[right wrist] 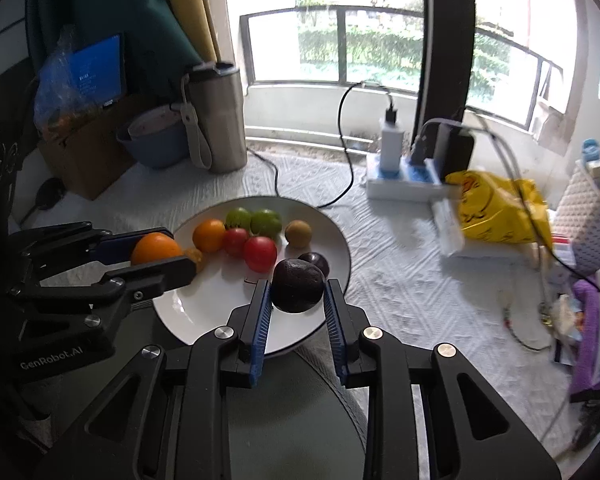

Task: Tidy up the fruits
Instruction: 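Carry the orange and plum onto the white plate and open both tools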

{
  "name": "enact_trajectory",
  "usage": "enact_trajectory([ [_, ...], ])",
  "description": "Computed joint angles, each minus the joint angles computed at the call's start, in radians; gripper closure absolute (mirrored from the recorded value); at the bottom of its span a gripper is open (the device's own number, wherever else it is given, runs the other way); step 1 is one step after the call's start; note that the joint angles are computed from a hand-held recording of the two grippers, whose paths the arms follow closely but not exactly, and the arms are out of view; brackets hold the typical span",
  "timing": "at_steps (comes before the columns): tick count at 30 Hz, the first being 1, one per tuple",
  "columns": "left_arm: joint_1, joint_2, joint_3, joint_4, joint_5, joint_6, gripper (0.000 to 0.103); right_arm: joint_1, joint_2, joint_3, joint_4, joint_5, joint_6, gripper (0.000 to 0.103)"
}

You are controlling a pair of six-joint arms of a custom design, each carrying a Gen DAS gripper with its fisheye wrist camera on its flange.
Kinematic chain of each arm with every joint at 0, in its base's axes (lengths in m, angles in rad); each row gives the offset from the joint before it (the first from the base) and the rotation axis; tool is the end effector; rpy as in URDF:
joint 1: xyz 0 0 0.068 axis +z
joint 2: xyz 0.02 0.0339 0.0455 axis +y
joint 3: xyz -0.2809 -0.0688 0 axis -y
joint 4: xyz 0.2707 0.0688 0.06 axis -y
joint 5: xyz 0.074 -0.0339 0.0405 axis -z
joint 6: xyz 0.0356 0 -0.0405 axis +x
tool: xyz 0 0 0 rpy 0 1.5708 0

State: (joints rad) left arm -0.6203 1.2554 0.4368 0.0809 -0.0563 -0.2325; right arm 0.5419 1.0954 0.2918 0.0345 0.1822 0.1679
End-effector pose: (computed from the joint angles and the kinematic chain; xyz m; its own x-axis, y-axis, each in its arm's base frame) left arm 0.1986 -0.1394 0.1502 -0.6585 0.1877 -0.7288 0.4057 0.9042 -0.1337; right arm 0.1754 0.0981 0.1342 -0.6536 -0.2016 -0.7295 -0.2905 0.9569 -0.0042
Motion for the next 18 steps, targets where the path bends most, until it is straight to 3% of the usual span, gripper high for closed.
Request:
enact_trajectory([
  [9,0.063,0.149,0.016,0.088,0.051,0.022,0.069,-0.034,0.259,0.044,0.159,-0.036,-0.031,0.074],
  [18,0.085,0.199,0.03,0.099,0.072,0.023,0.068,-0.048,0.331,0.061,0.198,-0.049,-0.034,0.074],
])
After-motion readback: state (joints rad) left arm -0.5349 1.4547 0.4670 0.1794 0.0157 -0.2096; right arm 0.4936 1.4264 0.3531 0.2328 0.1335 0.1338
